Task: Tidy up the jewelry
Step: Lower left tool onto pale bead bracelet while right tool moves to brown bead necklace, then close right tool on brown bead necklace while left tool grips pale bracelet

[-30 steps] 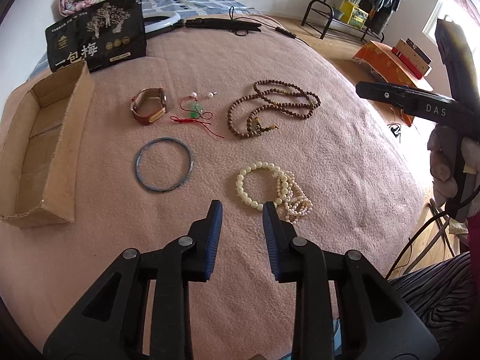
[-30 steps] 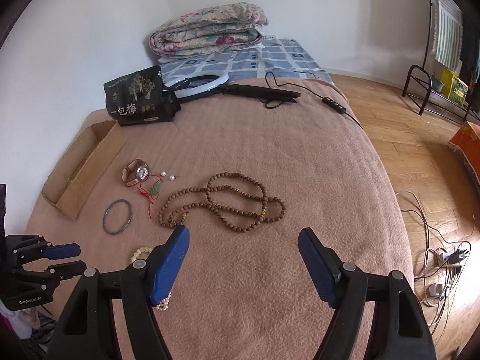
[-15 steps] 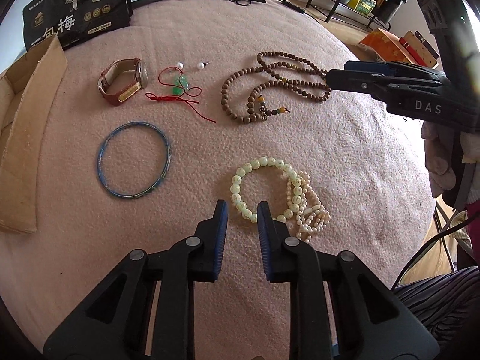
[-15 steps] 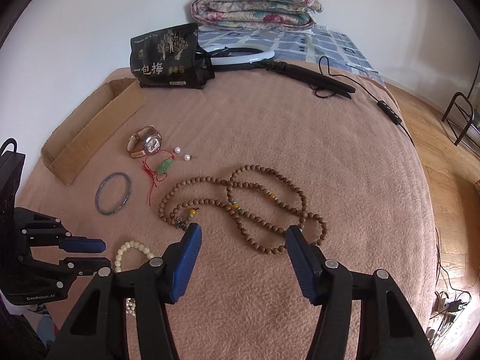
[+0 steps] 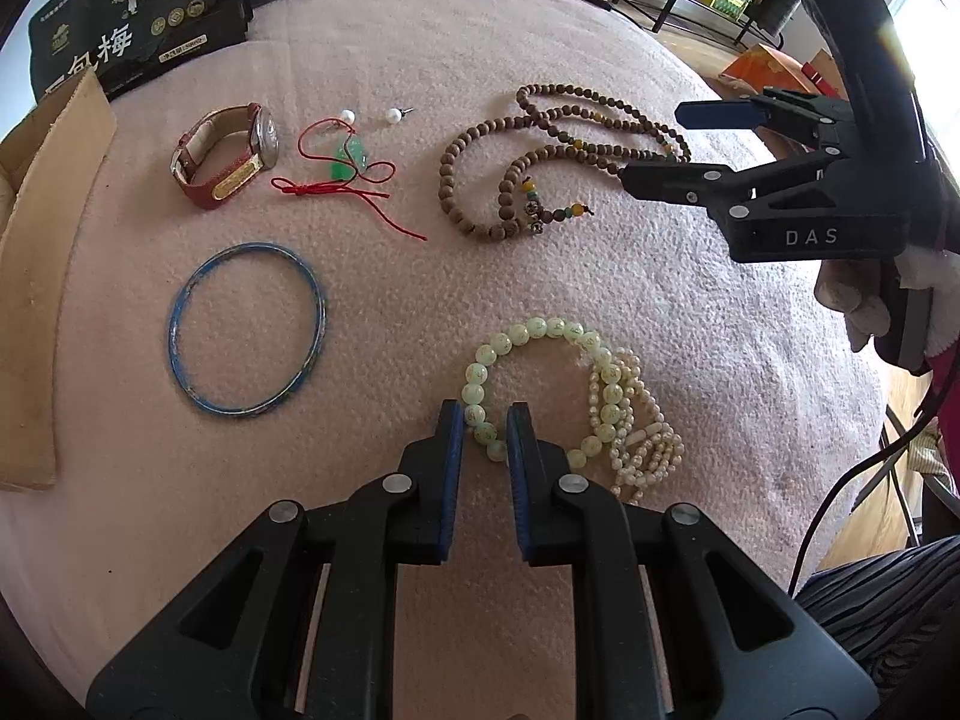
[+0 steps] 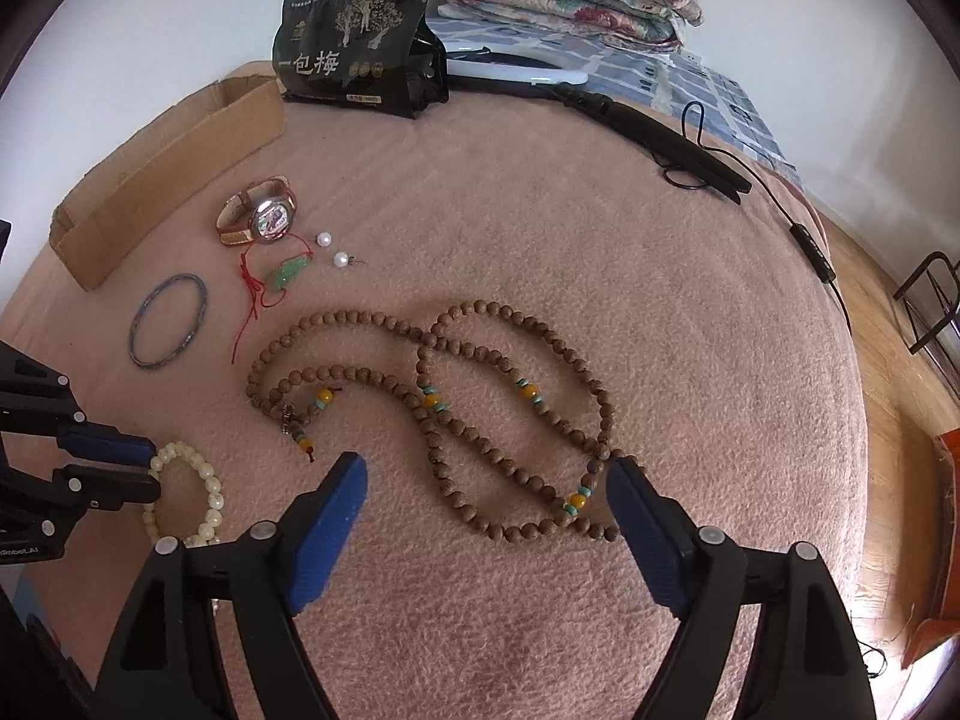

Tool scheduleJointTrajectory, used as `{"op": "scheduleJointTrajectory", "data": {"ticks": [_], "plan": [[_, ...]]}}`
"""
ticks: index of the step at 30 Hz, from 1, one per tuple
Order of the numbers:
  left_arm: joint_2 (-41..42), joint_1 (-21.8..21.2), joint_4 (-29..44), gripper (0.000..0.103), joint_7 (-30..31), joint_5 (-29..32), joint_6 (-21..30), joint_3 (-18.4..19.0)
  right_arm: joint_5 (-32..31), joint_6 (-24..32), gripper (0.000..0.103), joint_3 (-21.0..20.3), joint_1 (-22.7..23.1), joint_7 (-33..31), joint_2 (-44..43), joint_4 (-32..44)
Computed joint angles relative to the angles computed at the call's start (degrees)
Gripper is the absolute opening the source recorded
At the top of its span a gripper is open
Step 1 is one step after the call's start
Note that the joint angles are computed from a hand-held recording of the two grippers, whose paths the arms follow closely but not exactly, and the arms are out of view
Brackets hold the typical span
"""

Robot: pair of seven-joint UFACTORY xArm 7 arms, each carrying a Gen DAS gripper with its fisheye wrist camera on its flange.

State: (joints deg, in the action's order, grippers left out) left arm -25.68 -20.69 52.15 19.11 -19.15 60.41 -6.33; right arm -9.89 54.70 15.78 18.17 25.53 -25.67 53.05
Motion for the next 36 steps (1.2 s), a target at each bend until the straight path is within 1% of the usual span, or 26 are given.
{"op": "scheduleJointTrajectory", "data": {"ticks": [3,6,9,11,13,15,19,21,22,23,24,25,26,27,28,29,31,36], "plan": [[0.7,0.0,0.1,0.014,-0.2,0.4,-0.8,-0.4,-2.3,0.1,0.087,0.5,-0.9,0.4,0.5,0.1],[0.6,-0.2,-0.2,0.013,-0.3,0.8,-1.3,-0.6,-2.2,-0.4,0.087,-0.5,-1.0,-0.6,1.3,0.1],[1.1,-0.3,-0.1,0.010,-0.2,0.6,-1.8,-0.4,-0.9,-1.3,0.089,-1.6,-0.5,-3.1,2.7,0.1],[1.4,-0.3,0.0,0.010,0.1,0.2,-1.9,-0.1,-1.0,-1.9,0.095,-1.6,-0.5,-3.8,3.6,0.1],[1.6,-0.3,0.2,0.010,0.1,0.1,-2.1,-0.1,-1.7,-2.6,0.098,-1.5,-1.0,-3.4,4.6,0.3],[1.5,-0.3,0.0,0.009,0.1,0.0,-2.3,-0.2,-0.8,-3.8,0.098,-2.3,-1.1,-3.5,5.1,0.0],[1.4,-0.3,0.0,0.009,0.1,-0.8,-1.9,0.3,3.9,-7.1,0.097,-4.6,-1.1,-4.1,5.1,-1.4],[1.2,-0.1,0.0,0.008,0.0,-1.2,-1.5,0.5,4.9,-8.0,0.088,-4.7,-1.1,-4.3,4.8,-1.8],[1.1,-0.1,-0.1,0.008,0.0,-1.5,-1.4,0.7,5.4,-8.4,0.079,-4.7,-1.1,-4.4,4.6,-2.0],[1.0,0.0,-0.2,0.008,0.0,-1.6,-1.4,0.7,5.7,-8.7,0.065,-4.7,-1.2,-4.4,4.4,-2.1],[0.7,0.0,-0.3,0.008,0.0,-1.7,-1.5,0.7,6.0,-8.8,0.059,-4.6,-1.3,-4.1,4.1,-2.1],[0.5,0.1,-0.5,0.005,0.0,-1.7,-1.6,0.6,6.3,-8.8,0.045,-4.7,-1.4,-3.9,3.9,-2.1],[0.2,0.1,-0.7,0.005,0.3,-1.7,-1.6,0.8,6.6,-8.8,0.033,-4.7,-1.5,-3.8,3.7,-2.1],[-0.1,0.1,-0.9,0.005,0.4,-1.8,-1.7,0.8,6.8,-8.7,0.029,-4.7,-1.6,-3.6,3.5,-2.2],[-0.5,0.2,-1.1,0.005,0.4,-1.8,-1.8,0.9,6.9,-8.6,0.020,-4.7,-1.6,-3.6,3.3,-2.2],[-0.9,0.2,-1.3,0.005,0.4,-1.8,-1.9,0.9,6.9,-8.4,0.016,-4.5,-1.7,-3.4,3.2,-2.2],[-1.7,0.2,-1.7,0.005,0.5,-1.9,-2.1,1.0,6.6,-7.9,0.011,-4.1,-1.9,-2.6,3.0,-2.0],[-3.3,0.3,-1.7,0.005,0.3,-2.3,-2.2,1.5,6.2,-6.6,0.011,-3.5,-2.1,-0.6,1.7,-1.9]]}}
